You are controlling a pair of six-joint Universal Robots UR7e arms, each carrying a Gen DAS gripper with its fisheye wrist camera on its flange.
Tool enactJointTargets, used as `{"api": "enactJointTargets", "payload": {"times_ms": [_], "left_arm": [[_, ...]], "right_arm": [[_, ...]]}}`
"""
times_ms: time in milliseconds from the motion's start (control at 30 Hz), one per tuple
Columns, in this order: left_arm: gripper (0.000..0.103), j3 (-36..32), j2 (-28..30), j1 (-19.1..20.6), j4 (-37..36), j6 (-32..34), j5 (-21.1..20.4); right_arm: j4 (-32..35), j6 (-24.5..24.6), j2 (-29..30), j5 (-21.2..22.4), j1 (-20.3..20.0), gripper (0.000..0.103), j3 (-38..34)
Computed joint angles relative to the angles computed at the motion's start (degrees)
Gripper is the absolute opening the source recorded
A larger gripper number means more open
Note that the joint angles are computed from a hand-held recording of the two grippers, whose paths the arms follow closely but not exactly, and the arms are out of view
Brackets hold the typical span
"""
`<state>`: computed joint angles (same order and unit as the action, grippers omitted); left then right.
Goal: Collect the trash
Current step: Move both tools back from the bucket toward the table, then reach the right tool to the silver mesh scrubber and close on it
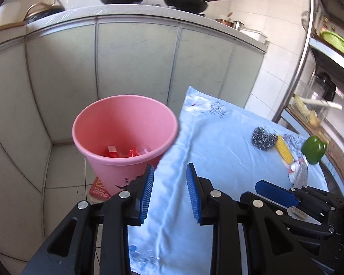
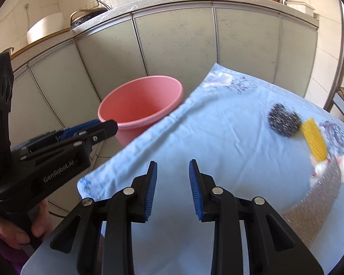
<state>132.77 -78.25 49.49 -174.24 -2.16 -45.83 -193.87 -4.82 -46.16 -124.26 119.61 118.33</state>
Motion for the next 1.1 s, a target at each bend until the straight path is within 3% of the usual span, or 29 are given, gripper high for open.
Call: {"api": "enactJointTargets", "payload": {"times_ms": [233,500,567,667,900,1100], "left_arm": [[0.029,-0.5,-0.7,-0.7,5.7,-3.6,-1.8],[0.034,0.5,0.1,-3.2,5.3,-2.8,1.0],[0.038,0.7,0.4,-4.1,5.7,-3.6,3.8],[0.038,0.7,0.6,-4.3,6.5,-3.9,4.5],[0.04,0.0,0.3,-3.2,8.7,-3.7,1.1],[0.047,-0.6,1.0,-2.5,8.6,-1.8,-1.9]], "right_arm": [[-1.4,3.2,-3.1,0.6,-1.1,0.03,4.2],[-3.0,6.1,-4.6,-3.9,-1.1,0.03,6.7],[-1.6,8.0,-4.7,-7.2,-0.8,0.035,6.5],[-3.0,9.4,-5.5,-7.8,-1.3,0.04,7.8],[-6.3,10.4,-7.0,-9.5,-2.0,0.04,9.8],[-8.4,9.7,-8.0,-12.3,-1.0,0.04,10.7]]}}
